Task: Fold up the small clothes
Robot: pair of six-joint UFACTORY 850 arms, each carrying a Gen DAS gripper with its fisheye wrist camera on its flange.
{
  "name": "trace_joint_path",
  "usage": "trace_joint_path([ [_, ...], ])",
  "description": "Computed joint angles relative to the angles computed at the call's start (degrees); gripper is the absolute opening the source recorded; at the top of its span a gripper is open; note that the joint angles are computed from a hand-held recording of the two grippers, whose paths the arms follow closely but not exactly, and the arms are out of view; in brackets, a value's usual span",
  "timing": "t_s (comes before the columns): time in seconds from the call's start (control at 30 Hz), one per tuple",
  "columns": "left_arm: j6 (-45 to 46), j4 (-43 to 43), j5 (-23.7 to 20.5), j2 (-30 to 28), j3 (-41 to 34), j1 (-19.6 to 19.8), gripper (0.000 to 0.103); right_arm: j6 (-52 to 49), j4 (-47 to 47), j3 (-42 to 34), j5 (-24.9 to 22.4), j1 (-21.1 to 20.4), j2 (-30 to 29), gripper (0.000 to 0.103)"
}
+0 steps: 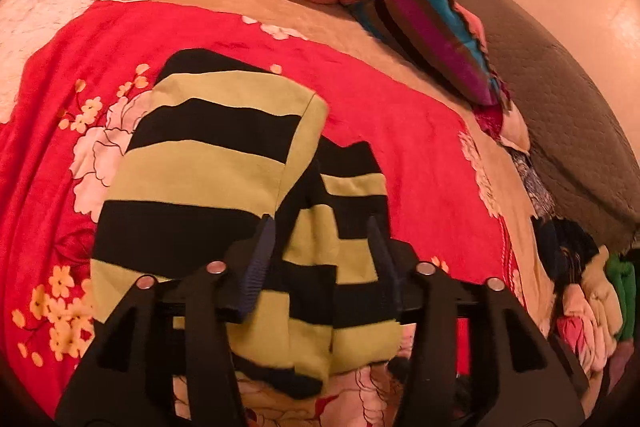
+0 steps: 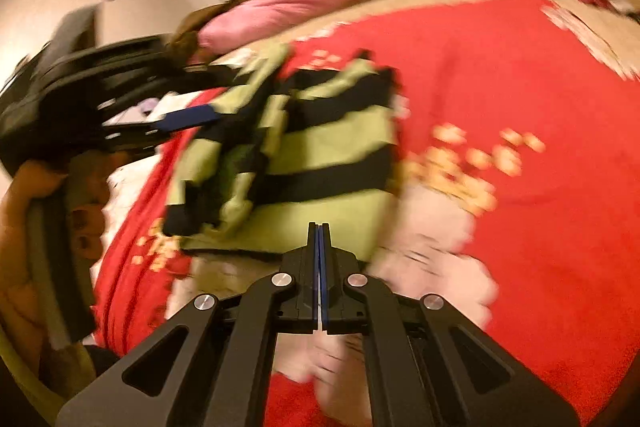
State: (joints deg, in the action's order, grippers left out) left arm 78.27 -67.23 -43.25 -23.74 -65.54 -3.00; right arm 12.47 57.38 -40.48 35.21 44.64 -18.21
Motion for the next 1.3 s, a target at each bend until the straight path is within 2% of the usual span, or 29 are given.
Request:
trace_joint_path([
  [0.1,5.6,-3.8,0.4,2.2,2.3,1.6,0.046,3.3,0.6,2.3,-0.2,-0.4,0.8,0.004],
  [0.17,8.9,-6.3,3.4,4.0,3.9,2.4,0.049,4.4,0.6,2.9,-0.2,-1.0,1.0,0.007],
  [0.23,12.7,-9.2,6.8,5.4,5.4,3.8,0.054,4.1,0.9,2.8,-0.2,-1.3,1.2,0.019],
  [0.27,14.4,-10.6,8.5,5.9,6.0,4.2,0.056,3.7,1.2,2.7,-0.1,-1.3,1.3,0.028],
  [0.37,20.7,-15.1,12.4,7.1,7.5,5.4,0.061,1.2,1.7,1.5,-0.1,-1.6,1.6,0.036],
  [0.43,23.6,-16.9,13.0,7.3,7.8,6.2,0.064,-1.4,2.4,0.6,-0.1,-1.7,2.0,0.041],
  [0.53,28.0,-20.0,14.1,7.7,8.3,6.5,0.071,-4.2,2.3,-1.3,-0.6,-2.0,2.0,0.053],
  [0.57,28.8,-20.5,14.2,7.7,8.3,6.5,0.072,-5.2,2.8,-1.7,-0.8,-2.1,2.0,0.060],
  [0.63,29.8,-21.3,14.4,7.5,8.2,6.6,0.076,-6.8,3.0,-3.1,-1.2,-2.5,1.7,0.063],
  [0.7,31.7,-22.8,15.2,7.2,8.2,6.6,0.080,-7.9,2.6,-4.6,-2.0,-3.4,1.3,0.072],
  [0.87,33.0,-23.7,16.6,5.9,7.5,7.0,0.086,-8.5,-0.6,-9.3,-6.6,-6.6,-0.4,0.081],
  [0.97,32.7,-23.7,17.3,4.7,6.8,7.3,0.088,-5.4,-5.4,-12.2,-10.2,-9.1,-2.2,0.083],
  [1.3,31.0,-22.6,18.0,1.0,4.7,7.8,0.089,20.6,-31.6,-21.4,-20.4,-15.8,-10.0,0.082],
])
